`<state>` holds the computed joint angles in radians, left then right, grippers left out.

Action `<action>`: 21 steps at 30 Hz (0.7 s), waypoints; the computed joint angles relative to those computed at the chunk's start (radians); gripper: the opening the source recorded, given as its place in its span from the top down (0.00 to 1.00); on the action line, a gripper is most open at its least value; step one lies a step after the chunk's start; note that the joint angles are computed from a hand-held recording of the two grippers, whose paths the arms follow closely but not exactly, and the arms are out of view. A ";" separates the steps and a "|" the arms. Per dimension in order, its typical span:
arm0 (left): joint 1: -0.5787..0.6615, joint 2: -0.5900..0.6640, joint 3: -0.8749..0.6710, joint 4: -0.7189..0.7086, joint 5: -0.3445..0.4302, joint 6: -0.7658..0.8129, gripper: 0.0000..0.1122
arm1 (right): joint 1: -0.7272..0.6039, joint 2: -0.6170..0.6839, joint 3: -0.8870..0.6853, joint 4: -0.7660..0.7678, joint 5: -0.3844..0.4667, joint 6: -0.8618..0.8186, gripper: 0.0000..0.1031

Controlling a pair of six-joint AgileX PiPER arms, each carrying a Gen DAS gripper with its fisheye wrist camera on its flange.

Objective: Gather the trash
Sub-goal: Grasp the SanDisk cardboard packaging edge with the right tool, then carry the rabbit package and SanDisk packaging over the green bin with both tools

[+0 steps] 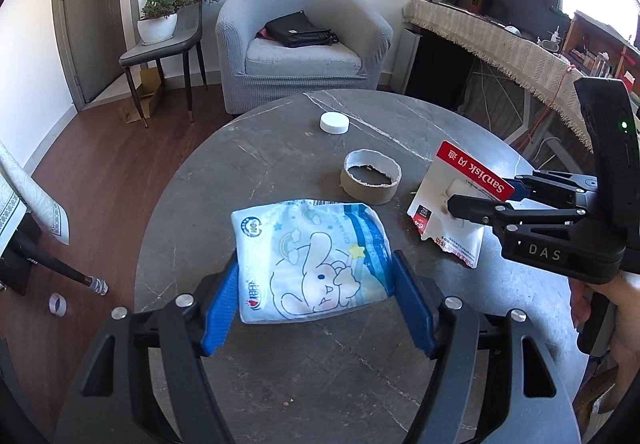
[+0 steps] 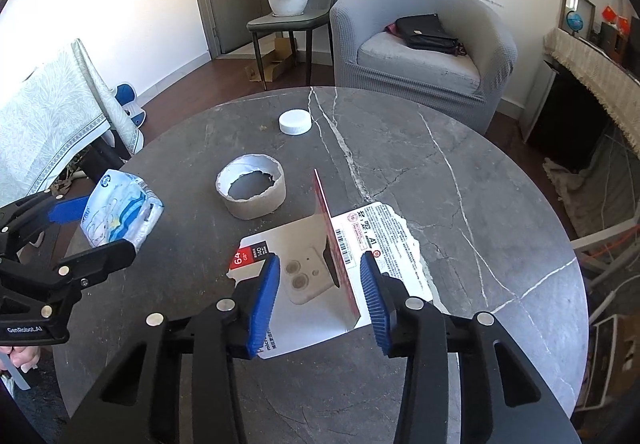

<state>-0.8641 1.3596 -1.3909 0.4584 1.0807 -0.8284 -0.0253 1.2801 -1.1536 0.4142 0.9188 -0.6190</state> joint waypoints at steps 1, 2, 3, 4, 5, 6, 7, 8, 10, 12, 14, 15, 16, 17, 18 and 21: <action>0.002 -0.002 0.000 0.001 0.000 0.007 0.35 | 0.006 0.001 -0.002 -0.006 -0.006 0.010 0.63; 0.003 -0.010 0.006 0.002 -0.003 0.013 0.35 | 0.010 0.003 -0.003 -0.010 -0.008 0.015 0.66; 0.005 -0.016 0.009 0.003 -0.004 0.019 0.35 | 0.018 0.005 -0.006 -0.021 -0.013 0.027 0.66; 0.008 -0.022 0.013 0.003 -0.006 0.024 0.35 | 0.027 0.008 -0.008 -0.034 -0.018 0.042 0.69; 0.010 -0.027 0.017 0.002 -0.007 0.030 0.35 | 0.032 0.011 -0.010 -0.039 -0.020 0.050 0.76; 0.015 -0.032 0.020 -0.001 -0.009 0.036 0.35 | 0.035 0.015 -0.012 -0.041 -0.021 0.053 0.81; 0.018 -0.038 0.024 -0.002 -0.009 0.040 0.35 | 0.039 0.017 -0.013 -0.046 -0.022 0.058 0.93; 0.023 -0.045 0.027 -0.005 -0.008 0.046 0.35 | 0.039 0.019 -0.014 -0.046 -0.019 0.060 0.98; 0.035 -0.060 0.035 -0.007 -0.007 0.058 0.35 | 0.041 0.015 -0.014 -0.043 -0.015 0.058 0.99; 0.039 -0.075 0.043 -0.002 -0.003 0.062 0.35 | 0.041 0.012 -0.018 -0.039 -0.007 0.049 0.99; 0.049 -0.095 0.050 -0.004 0.001 0.072 0.35 | 0.056 -0.002 -0.019 -0.073 -0.011 0.077 0.99; 0.055 -0.107 0.055 -0.007 0.002 0.078 0.35 | 0.060 -0.007 -0.021 -0.083 -0.007 0.088 0.99; 0.056 -0.115 0.059 -0.003 0.003 0.075 0.35 | 0.064 -0.014 -0.028 -0.091 0.004 0.096 0.99; 0.061 -0.127 0.061 -0.003 0.007 0.076 0.35 | 0.071 -0.025 -0.031 -0.103 0.006 0.110 0.99; 0.064 -0.137 0.064 -0.004 0.010 0.077 0.35 | 0.076 -0.033 -0.036 -0.110 0.014 0.119 0.99; 0.077 -0.166 0.071 -0.010 0.018 0.082 0.35 | 0.091 -0.061 -0.050 -0.116 0.039 0.136 0.99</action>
<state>-0.7871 1.1935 -1.3200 0.4485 1.0982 -0.7460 0.0657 1.2189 -1.2039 0.2984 0.9579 -0.4826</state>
